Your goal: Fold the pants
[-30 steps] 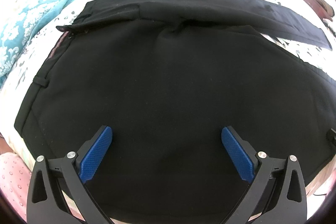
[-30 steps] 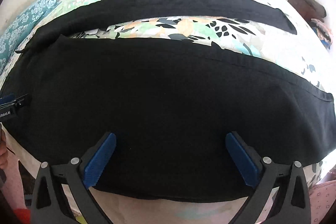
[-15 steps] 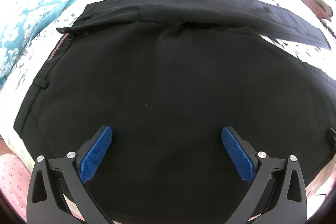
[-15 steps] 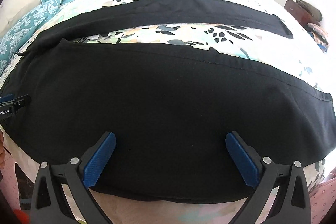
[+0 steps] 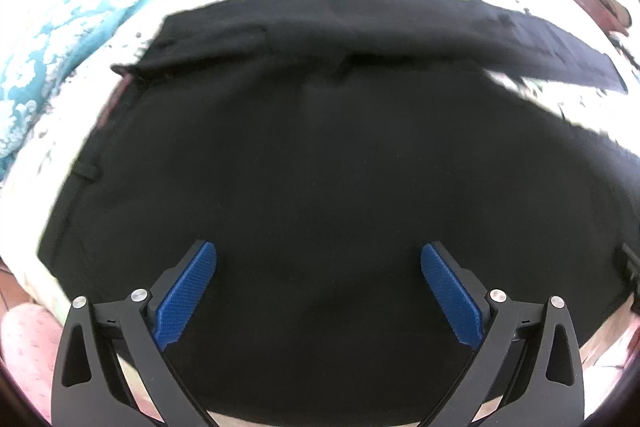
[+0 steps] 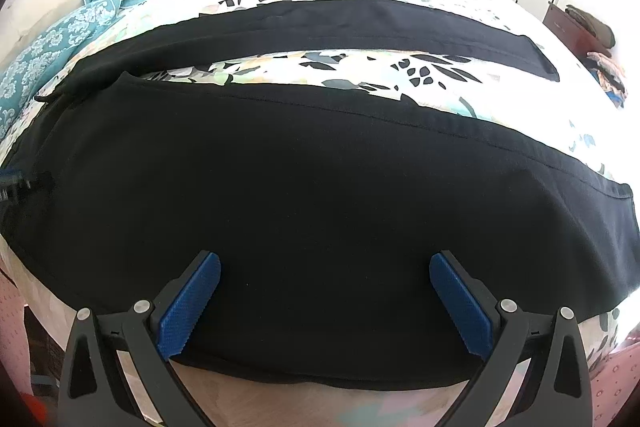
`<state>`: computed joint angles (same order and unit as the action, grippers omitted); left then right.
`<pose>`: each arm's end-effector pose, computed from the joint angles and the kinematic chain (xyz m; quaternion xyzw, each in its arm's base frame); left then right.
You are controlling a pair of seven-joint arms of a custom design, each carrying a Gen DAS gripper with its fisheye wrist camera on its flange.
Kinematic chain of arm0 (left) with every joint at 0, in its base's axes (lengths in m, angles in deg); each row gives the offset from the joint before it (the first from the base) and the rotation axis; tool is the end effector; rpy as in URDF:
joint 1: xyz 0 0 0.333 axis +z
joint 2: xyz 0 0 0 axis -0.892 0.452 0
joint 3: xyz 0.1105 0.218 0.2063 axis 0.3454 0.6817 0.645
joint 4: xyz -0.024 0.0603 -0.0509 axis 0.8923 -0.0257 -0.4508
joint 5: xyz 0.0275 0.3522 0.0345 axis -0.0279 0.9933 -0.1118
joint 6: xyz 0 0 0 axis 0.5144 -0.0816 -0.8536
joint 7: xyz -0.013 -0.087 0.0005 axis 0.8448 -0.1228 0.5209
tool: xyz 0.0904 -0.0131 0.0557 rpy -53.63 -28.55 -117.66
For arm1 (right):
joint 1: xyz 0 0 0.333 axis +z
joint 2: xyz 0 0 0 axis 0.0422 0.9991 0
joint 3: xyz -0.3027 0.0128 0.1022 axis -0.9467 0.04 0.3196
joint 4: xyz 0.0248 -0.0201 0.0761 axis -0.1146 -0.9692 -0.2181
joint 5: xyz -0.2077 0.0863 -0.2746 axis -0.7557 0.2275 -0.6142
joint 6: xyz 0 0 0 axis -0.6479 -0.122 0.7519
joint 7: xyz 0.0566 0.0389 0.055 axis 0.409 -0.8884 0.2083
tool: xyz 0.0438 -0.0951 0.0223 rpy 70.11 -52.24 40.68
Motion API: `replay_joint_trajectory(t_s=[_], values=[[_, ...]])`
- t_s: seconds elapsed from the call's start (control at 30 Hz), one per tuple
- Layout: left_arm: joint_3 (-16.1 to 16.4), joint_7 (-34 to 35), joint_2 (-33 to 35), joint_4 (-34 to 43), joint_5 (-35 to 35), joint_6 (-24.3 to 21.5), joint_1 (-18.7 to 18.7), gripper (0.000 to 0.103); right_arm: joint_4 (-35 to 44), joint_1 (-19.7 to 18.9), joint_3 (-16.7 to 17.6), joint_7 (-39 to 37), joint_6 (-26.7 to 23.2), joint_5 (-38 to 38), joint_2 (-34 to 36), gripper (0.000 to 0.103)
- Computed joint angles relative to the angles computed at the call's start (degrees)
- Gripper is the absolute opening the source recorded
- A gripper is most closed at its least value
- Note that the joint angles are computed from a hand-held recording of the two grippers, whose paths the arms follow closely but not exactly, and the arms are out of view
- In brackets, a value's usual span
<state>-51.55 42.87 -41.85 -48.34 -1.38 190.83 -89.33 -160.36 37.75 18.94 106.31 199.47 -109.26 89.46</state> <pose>0.4566 -0.3504 0.5067 -0.8343 0.5001 -0.0907 0.2137 0.4870 0.4234 0.4567 -0.8114 0.5170 -0.1533 0.2255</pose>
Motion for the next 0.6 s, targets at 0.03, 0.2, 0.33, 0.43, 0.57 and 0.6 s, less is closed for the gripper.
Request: replay_joint_trajectory(t_s=[0.03,0.2,0.33,0.43,0.57,0.6], values=[[0.5,-0.5,-1.0,-0.4,1.5,0.9,0.4,0.102,-0.4,0.1,-0.1,0.3,0.5,-0.4,-0.1,0.103],[3.0,0.0,-3.7,-0.8,4.1,2.5,4.9,0.102,-0.7,0.0,-0.1,0.2,1.2,-0.7,-0.2,0.103],[5.6,-2.8,-7.4,-8.4,-4.0,8.0,11.5,0.102,-1.0,-0.2,0.0,-0.6,1.7,-0.3,-0.3,0.103],[6.2,-6.3,-11.8,-18.2,-10.0,16.4,15.1,0.103,-1.4,0.0,-0.3,-0.1,2.3,-0.8,-0.4,0.103],[3.8,-4.0,-11.6,-15.4,-9.9,12.6,16.1,0.102,-0.6,-0.2,0.1,-1.0,1.4,-0.2,0.0,0.103],[3.4,-4.6,-12.0,-15.4,-9.2,13.3,16.0,0.102,0.1,-0.5,0.5,-1.9,0.4,0.8,0.1,0.103]])
